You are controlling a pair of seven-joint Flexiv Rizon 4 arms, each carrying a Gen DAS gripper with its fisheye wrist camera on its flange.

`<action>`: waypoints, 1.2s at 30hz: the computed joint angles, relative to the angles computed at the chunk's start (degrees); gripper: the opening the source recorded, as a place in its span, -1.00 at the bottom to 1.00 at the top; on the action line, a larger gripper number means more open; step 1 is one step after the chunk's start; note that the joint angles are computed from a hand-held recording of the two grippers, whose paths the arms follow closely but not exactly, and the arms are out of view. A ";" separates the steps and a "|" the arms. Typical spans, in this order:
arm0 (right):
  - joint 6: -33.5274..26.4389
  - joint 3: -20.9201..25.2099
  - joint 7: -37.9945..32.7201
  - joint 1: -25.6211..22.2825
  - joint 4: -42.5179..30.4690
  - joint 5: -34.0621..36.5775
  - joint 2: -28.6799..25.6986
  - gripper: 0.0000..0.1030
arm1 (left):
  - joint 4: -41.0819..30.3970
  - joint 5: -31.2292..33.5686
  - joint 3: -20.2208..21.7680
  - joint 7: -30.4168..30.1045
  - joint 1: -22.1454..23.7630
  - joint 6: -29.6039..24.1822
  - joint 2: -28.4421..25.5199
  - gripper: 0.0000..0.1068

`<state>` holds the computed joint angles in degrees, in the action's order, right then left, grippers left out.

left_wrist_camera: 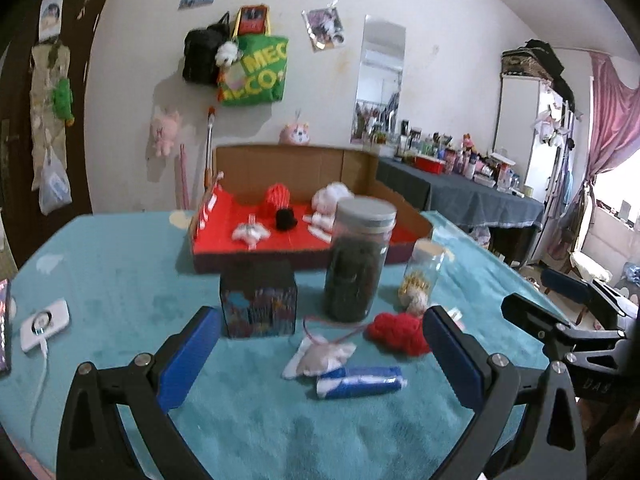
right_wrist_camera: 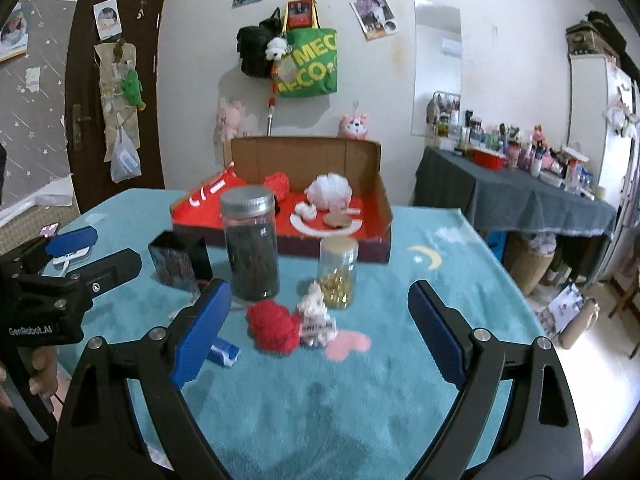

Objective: Organize soft objects
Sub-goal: 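Withdraw both tools from the box back over the table items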

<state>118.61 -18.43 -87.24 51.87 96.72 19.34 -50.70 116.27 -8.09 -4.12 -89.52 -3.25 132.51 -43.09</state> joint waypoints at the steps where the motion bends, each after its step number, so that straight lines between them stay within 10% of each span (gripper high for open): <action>1: -0.70 0.05 0.26 -0.06 -0.15 0.14 -0.32 0.76 | -0.08 -0.32 0.05 0.10 -0.13 -0.57 -0.19 0.93; 36: -11.03 8.46 16.18 -12.33 -6.03 -18.65 -4.43 0.76 | -7.25 -3.99 1.61 4.27 -0.32 -19.62 -2.76 0.93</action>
